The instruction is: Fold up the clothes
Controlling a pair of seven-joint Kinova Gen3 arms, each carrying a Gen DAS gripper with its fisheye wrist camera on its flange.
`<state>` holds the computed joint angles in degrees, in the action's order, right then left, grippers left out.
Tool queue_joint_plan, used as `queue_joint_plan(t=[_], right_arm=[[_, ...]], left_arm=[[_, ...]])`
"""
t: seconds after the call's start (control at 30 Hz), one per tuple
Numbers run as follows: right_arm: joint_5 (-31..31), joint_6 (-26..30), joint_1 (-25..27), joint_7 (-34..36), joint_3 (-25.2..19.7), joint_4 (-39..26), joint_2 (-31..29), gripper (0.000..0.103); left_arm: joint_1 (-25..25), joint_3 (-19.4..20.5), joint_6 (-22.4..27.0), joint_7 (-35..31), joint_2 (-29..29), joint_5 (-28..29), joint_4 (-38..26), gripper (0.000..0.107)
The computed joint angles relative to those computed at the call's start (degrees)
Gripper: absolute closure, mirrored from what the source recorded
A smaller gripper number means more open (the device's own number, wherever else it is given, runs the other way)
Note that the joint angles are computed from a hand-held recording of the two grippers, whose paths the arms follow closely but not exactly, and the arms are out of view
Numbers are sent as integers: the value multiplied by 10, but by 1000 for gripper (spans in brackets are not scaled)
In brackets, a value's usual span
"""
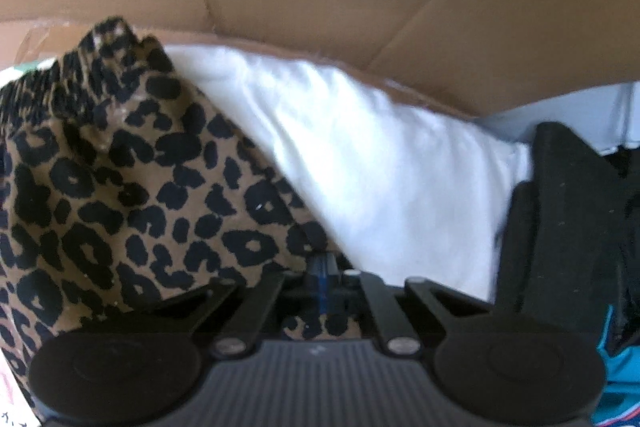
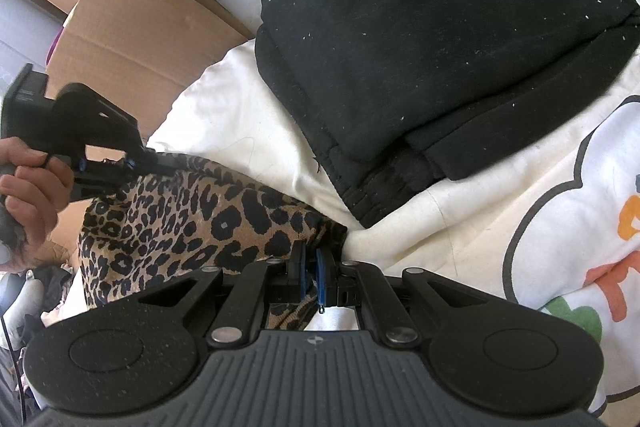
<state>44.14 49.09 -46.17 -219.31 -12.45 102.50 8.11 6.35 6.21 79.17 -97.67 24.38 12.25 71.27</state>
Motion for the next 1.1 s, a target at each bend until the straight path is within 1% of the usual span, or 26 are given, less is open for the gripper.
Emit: queue_joint_plan(t=[0.03, 0.17, 0.27, 0.3, 0.37, 0.4, 0.43, 0.47, 0.53, 0.7, 0.8, 0.93, 0.97, 1.0, 1.07, 1.1], right_arm=[[2, 2, -1, -4, 0, 0, 0, 94], [7, 16, -7, -4, -3, -7, 2, 99], [8, 22, -8, -1, -3, -11, 1, 100], [8, 22, -8, -1, -3, -10, 1, 100], [7, 20, -7, -1, -3, -10, 1, 100], [7, 19, -7, -1, -3, -9, 0, 100], [6, 18, -6, -1, -3, -9, 0, 100], [6, 16, -6, -1, -3, -8, 0, 100], [5, 14, -5, 0, -3, -7, 0, 100], [3, 7, -3, 0, -2, -4, 0, 99], [2, 7, -2, 3, -2, -6, 1, 99], [0, 7, -2, 7, -1, -8, 3, 99], [-1, 7, -3, 8, -1, -8, 3, 99], [-1, 7, -3, 10, 0, -9, 3, 99], [-2, 7, -3, 12, 0, -10, 4, 99], [-2, 7, -3, 12, 1, -10, 4, 99]], left_arm=[[-5, 2, -2, -6, -3, 8, -1, 107], [-14, 12, -17, -42, -14, 31, -5, 107], [-3, 15, 9, -39, 1, 32, -31, 107], [-1, 16, 24, -41, 8, 32, -43, 107], [10, 11, 38, -32, 13, 15, -55, 107], [15, 8, 44, -27, 15, 8, -58, 106], [19, 6, 50, -23, 17, 1, -61, 103], [22, 5, 54, -20, 18, -6, -62, 102], [20, 2, 48, -23, 15, -12, -48, 102], [31, -4, 47, -1, 23, -30, -35, 98], [32, -3, 38, 5, 25, -33, -26, 91], [27, 4, 41, -4, 30, -24, -28, 68], [29, 4, 43, -5, 30, -26, -29, 67], [37, 2, 42, -2, 28, -38, -28, 68], [51, -3, 40, 6, 24, -60, -27, 82], [54, -5, 43, 14, 25, -65, -29, 84]])
